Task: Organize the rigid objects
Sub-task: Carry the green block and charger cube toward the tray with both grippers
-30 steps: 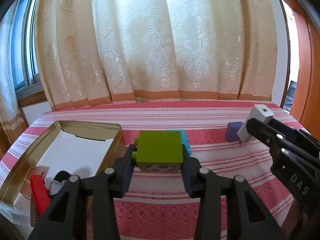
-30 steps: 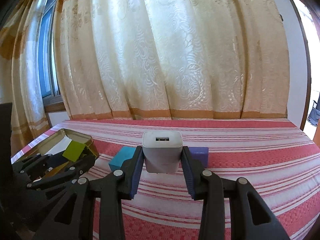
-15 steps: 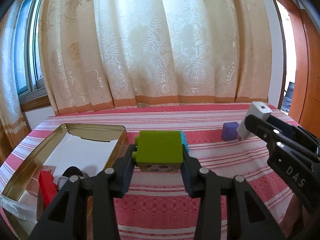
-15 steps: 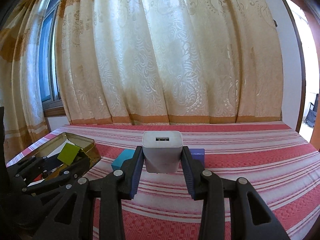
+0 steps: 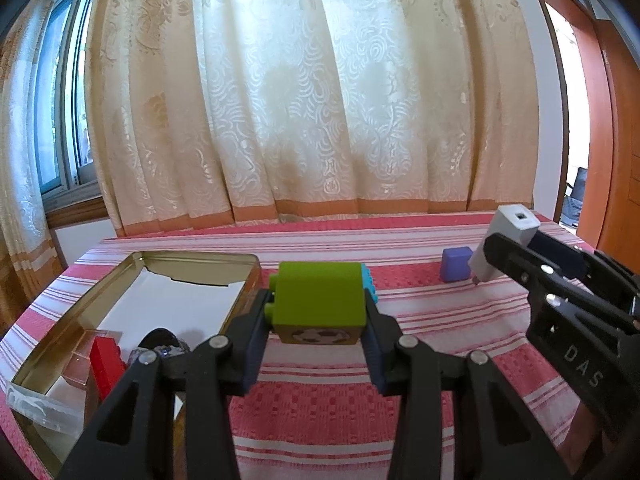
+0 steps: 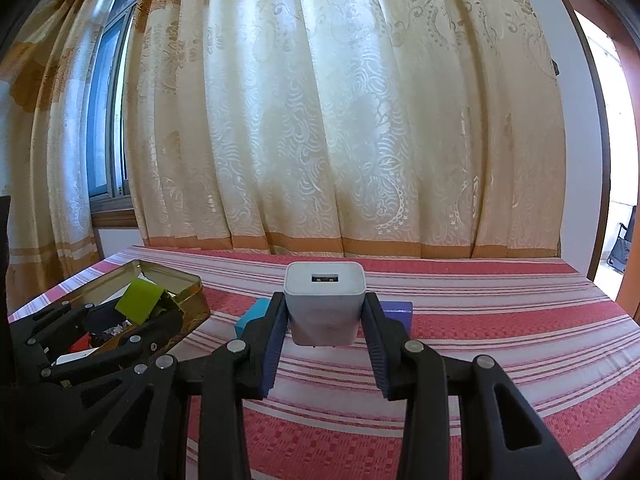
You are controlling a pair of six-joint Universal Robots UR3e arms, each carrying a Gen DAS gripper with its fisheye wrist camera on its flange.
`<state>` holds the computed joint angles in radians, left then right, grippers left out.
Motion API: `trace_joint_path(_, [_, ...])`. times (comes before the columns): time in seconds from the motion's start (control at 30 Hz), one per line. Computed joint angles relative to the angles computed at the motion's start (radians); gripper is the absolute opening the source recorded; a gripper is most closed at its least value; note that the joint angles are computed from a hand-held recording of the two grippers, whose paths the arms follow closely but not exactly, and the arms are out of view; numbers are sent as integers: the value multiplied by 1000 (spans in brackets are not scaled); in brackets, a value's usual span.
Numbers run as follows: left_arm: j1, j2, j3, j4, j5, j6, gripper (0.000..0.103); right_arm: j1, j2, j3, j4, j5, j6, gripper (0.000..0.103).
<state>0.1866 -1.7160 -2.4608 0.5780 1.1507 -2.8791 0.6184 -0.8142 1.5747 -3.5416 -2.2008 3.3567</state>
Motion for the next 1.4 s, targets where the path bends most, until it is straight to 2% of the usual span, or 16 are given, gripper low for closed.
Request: trace_joint_path(1.4, [155,87,-154,100,-163,-7,42,60,12,5,-48,-10,-29,41])
